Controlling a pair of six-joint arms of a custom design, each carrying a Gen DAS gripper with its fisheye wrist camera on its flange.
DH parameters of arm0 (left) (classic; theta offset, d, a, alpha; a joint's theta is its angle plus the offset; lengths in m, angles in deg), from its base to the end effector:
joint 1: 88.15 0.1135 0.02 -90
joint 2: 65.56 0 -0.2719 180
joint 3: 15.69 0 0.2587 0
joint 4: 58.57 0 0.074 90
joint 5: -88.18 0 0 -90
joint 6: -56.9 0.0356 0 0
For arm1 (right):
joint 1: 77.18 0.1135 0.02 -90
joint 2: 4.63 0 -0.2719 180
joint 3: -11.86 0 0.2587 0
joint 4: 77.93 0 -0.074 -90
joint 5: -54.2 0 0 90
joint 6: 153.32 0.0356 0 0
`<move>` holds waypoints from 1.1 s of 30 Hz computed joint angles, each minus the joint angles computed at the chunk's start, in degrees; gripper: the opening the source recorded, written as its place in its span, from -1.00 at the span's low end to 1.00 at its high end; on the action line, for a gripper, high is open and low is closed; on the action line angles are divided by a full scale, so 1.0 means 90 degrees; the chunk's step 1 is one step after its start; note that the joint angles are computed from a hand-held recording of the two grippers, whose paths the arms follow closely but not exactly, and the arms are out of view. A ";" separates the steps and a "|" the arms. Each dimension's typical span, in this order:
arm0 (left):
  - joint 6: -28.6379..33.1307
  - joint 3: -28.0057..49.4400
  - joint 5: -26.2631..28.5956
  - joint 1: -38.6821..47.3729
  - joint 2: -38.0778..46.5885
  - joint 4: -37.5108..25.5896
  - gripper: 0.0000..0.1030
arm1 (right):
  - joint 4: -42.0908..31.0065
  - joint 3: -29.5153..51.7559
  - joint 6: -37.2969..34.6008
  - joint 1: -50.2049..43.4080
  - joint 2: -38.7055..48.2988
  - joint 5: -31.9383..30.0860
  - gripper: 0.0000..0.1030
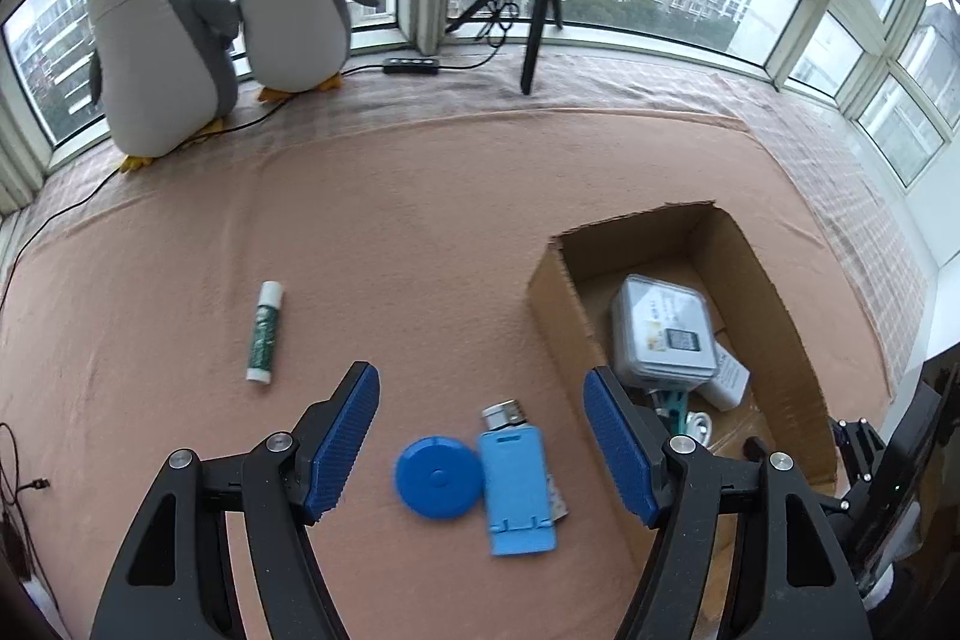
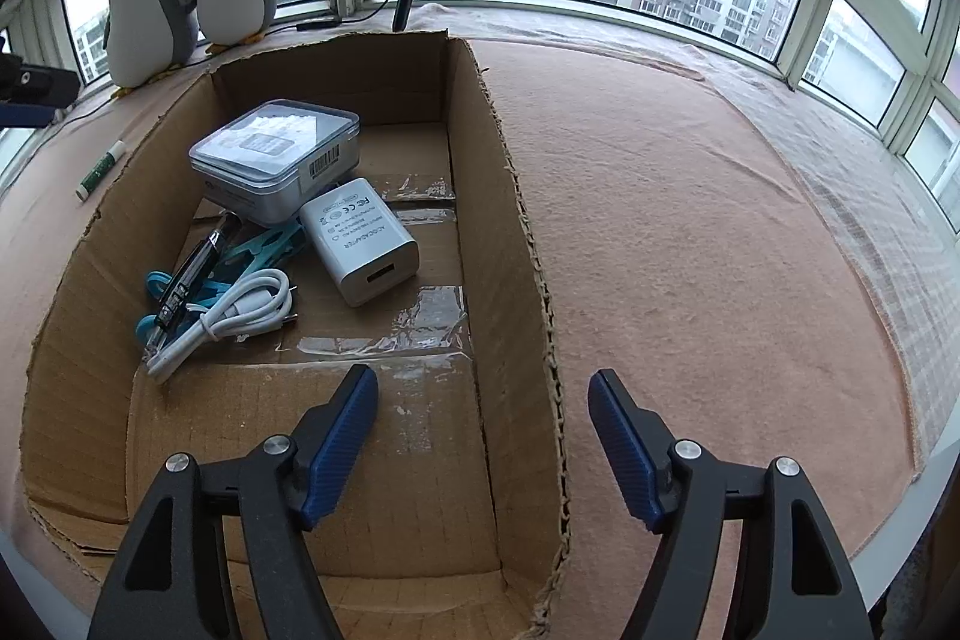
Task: Organize rigid objects
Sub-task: 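Move the left gripper to the green glue stick and close on it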
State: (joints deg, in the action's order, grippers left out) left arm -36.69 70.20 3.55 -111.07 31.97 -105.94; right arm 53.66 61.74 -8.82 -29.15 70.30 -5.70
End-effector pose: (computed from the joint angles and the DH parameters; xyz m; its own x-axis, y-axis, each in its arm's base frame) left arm 0.3352 -0.1454 0.2370 -0.8151 0.2770 -0.5089 0.3818 0.9174 -0.1123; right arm 0.1561 0.1468 0.1661 -0.8182 0.1436 -0.5567 0.2038 0.9779 -0.0474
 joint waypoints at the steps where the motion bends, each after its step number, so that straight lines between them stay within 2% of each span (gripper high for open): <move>1: 0.0059 -0.0089 0.0027 0.0195 -0.0071 0.0019 0.44 | -0.0005 -0.0004 0.0021 0.0011 0.0000 0.0007 0.35; 9: 0.0381 -0.0310 0.0258 0.1401 -0.0059 0.0258 0.44 | -0.0028 -0.0029 0.0095 0.0016 -0.0007 0.0055 0.40; 22: 0.0453 0.0961 0.0093 0.1790 0.1657 0.0017 0.42 | -0.0059 0.0001 0.0106 -0.0010 0.0029 0.0065 0.43; 28: 0.0405 0.1545 -0.0099 0.1659 0.2378 -0.0056 0.31 | -0.0040 -0.0034 0.0105 -0.0038 -0.0012 0.0053 0.43; 33: 0.0321 0.1819 -0.0206 0.1622 0.2742 -0.0109 0.08 | -0.0023 -0.0075 0.0133 -0.0036 -0.0055 0.0046 0.44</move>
State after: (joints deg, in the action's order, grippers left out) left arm -33.80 86.57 1.70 -96.47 56.65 -106.92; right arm 53.46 61.07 -7.62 -29.48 69.80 -5.29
